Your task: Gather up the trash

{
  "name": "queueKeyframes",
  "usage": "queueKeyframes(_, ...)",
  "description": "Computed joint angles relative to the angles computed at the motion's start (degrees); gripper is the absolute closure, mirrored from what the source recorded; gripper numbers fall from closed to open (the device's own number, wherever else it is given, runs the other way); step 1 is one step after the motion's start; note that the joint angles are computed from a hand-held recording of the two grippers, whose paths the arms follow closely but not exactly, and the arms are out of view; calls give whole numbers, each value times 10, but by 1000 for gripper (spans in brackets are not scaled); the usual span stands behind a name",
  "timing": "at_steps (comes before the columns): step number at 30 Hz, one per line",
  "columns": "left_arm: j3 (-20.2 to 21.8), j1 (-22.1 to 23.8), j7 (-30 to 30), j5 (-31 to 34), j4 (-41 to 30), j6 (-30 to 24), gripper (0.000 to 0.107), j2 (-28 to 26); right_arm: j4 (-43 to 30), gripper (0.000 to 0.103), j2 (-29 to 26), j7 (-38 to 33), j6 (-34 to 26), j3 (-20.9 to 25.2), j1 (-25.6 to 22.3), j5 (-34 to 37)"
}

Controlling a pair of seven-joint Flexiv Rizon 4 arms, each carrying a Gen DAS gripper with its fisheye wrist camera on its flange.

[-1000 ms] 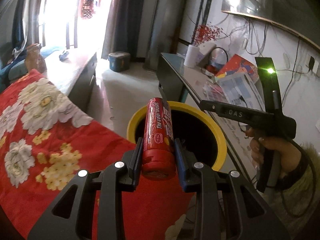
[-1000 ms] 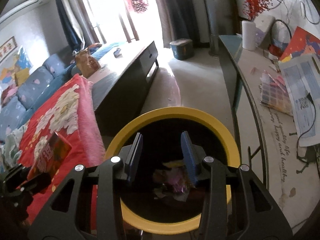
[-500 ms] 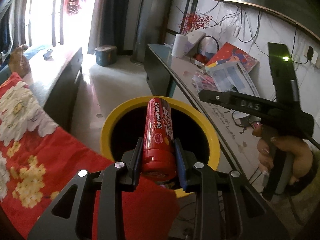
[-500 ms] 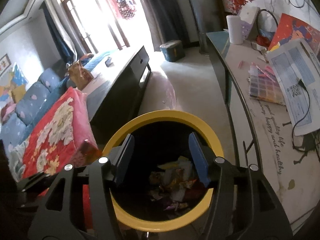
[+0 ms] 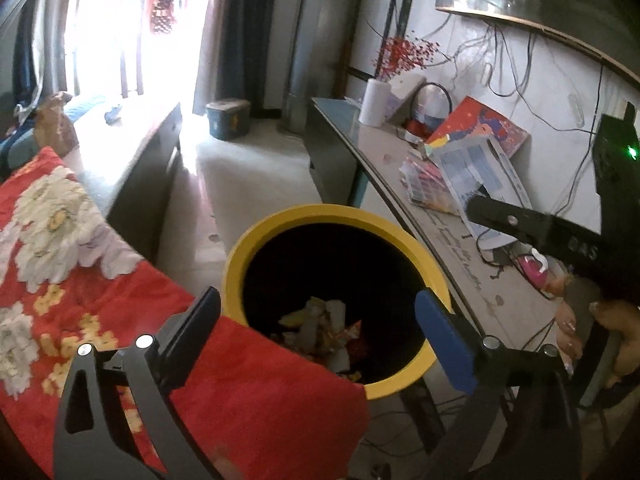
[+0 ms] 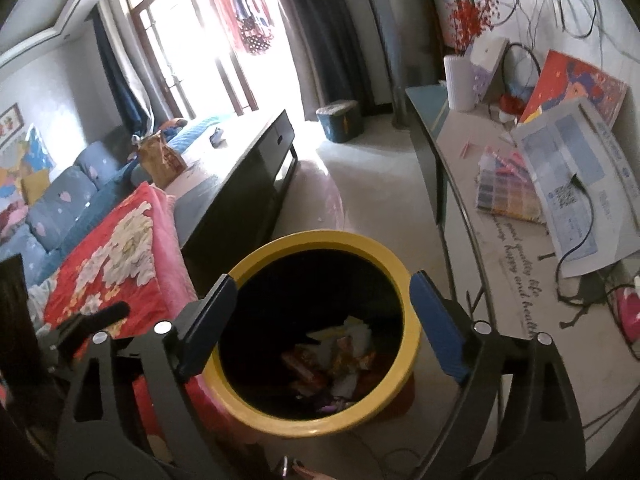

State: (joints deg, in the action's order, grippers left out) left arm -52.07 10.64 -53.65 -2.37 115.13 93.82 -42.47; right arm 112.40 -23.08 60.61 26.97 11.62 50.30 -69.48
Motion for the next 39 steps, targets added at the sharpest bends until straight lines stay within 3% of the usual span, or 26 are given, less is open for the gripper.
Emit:
queueKeyframes(4, -7, 24, -19, 6, 22, 27, 10, 19, -20, 11, -5, -22, -40, 5, 22, 13)
queueKeyframes(15, -39, 135, -126, 82, 97, 111, 10, 75, -128, 11, -69, -99, -144, -14, 99, 11)
queueKeyframes(20, -14, 162, -174, 123, 130, 163, 10, 106, -198, 11, -119, -162, -182, -43, 139, -16)
queueKeyframes(29, 28, 198, -258, 204, 176, 256, 10, 128, -270, 11, -175, -186, -268, -87, 201, -52)
queueKeyframes(35, 77, 183, -309, 239, 188, 307, 10, 141, -305, 11, -203, -199, -290, -101, 221, -55)
queueKeyframes(39, 94, 177, -337, 265, 180, 307, 10, 148, -309, 11, -205, -204, -289, -105, 223, -54)
